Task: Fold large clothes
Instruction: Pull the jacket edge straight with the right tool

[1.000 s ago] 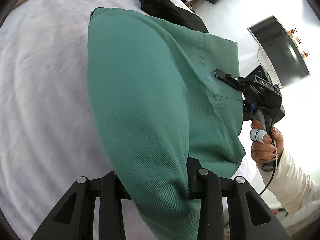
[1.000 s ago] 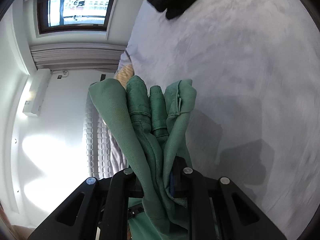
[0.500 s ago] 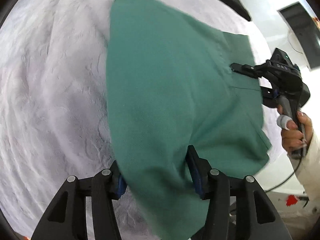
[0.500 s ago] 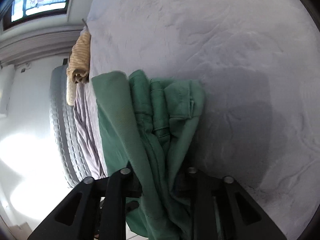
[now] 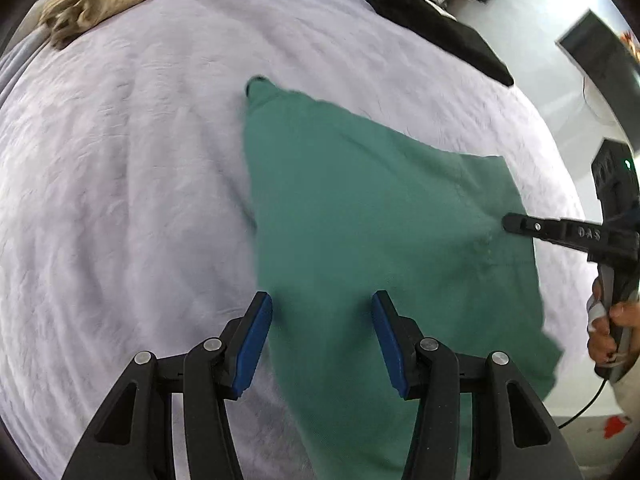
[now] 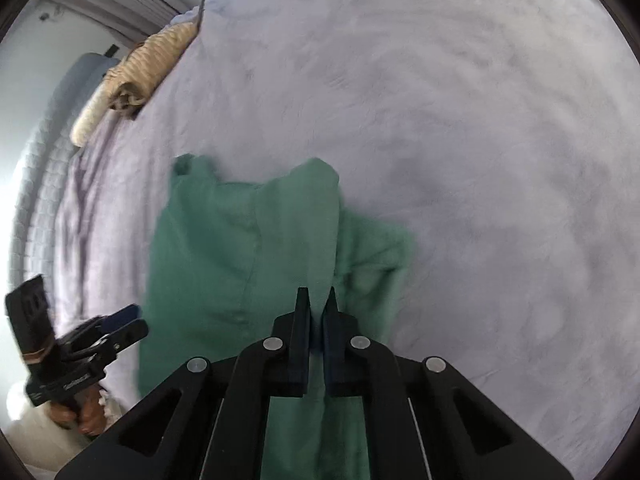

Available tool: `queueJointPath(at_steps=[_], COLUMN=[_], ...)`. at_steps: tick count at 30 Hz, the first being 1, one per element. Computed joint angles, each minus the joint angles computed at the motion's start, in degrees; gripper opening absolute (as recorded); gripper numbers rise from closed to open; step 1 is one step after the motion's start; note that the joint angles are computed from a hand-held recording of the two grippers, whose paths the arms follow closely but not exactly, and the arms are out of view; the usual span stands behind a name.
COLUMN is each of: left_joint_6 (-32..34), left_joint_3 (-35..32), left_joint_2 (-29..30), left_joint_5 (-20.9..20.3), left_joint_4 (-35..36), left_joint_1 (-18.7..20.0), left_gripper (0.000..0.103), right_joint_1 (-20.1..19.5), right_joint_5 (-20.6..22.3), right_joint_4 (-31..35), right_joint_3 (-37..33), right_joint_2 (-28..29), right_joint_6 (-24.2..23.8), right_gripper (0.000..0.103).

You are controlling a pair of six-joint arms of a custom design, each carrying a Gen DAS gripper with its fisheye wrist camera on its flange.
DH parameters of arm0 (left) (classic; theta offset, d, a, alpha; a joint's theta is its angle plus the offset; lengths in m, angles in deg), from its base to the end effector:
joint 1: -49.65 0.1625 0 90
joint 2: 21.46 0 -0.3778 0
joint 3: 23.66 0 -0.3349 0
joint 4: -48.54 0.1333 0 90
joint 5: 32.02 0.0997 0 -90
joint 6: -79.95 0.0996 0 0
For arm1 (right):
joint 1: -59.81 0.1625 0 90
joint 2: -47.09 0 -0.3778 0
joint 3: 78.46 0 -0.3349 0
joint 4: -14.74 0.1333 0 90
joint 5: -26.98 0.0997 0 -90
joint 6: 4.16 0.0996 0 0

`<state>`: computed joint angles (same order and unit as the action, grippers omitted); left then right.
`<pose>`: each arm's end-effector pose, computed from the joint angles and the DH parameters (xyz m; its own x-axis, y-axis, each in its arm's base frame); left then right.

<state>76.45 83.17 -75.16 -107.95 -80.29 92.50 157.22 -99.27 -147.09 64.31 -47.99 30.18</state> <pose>-0.2575 -0.4537 0.0808 -0.6579 0.7103 -0.2502 0.6715 0.7037 0.2322 0.1145 -0.3036 0.2586 -0.7525 0.6226 0.2148 0.3715 0.6706 -0.6421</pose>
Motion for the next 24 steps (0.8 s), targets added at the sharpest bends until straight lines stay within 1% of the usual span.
queueJointPath(at_steps=[1,2,3,4,5,7,9,10,11,12,13,15,17,19,22,24], left_joint_6=[0.18,0.46,0.87,0.53,-0.2,-0.45,0.11,0.69,0.91,1.21,1.69,2.2,2.1,2.22,2.74,1.11], left_joint_3=[0.72,1.16,2.3,2.36,2.13,1.85,1.93,2.0,2.02,2.18,2.7,4.04,5.81,7.93,13.77,13.7], left_joint_2=[0.81,1.39,1.88,1.91,2.03,0.78,-0.92,-2.51,-3.62,-5.07,-6.63,-8.93,-10.96,-12.26,-15.81,-16.38], left_joint_5=[0.72,1.44,2.11,2.26,2.41,2.87,3.29,3.01,2.49,1.66,0.92,0.31,-0.17,0.53,3.06,2.27], left_joint_4=[-1.92,-2.7,-3.92,-3.54,-3.05,-0.75,1.45,3.3,4.96,7.12,9.04,11.88,15.76,18.04,15.54,15.92], left_joint_1=[-0.47,-0.85,-0.97,-1.13,-1.47,-2.3,-3.21,-3.21,-3.43,-3.73,-4.17,-5.08,-5.5,-5.67,-6.48,-5.86], left_gripper=[0.066,0.069,0.07,0.07,0.07,0.07,0.07,0.07,0.07,0.07,0.07,0.07,0.07,0.07,0.07,0.07], right_joint_1=[-1.74,-4.87,-8.0,-10.62,-12.56,-13.3,-12.65,-11.55,-10.53,-8.7,-7.04,-1.4,2.84,7.28,12.81,15.8], right_joint_5=[0.42,2.15,3.69,5.84,8.21,9.71,10.07,9.64,9.21,7.88,6.44,2.88,1.8,1.32,2.62,3.64], right_joint_4=[0.13,-1.9,-4.04,-6.28,-7.69,-7.6,-5.26,-3.87,-1.72,1.04,2.53,8.1,12.41,16.22,19.27,20.88], right_joint_3=[0.9,2.69,4.45,6.04,7.07,7.77,7.64,6.82,6.38,5.67,4.97,2.7,1.48,-0.55,-2.7,-3.93], right_joint_2=[-0.92,-1.74,-2.32,-3.18,-4.28,-6.17,-8.5,-8.59,-9.88,-11.05,-10.79,-10.4,-10.91,-9.27,-5.91,-3.25], right_joint_6=[0.5,-0.51,-1.94,-2.95,-3.49,-3.47,-2.92,-1.59,-0.37,1.3,2.67,7.09,10.12,13.48,17.13,18.58], right_gripper=[0.004,0.004,0.004,0.004,0.004,0.004,0.004,0.004,0.005,0.005,0.005,0.005,0.005,0.005,0.005,0.005])
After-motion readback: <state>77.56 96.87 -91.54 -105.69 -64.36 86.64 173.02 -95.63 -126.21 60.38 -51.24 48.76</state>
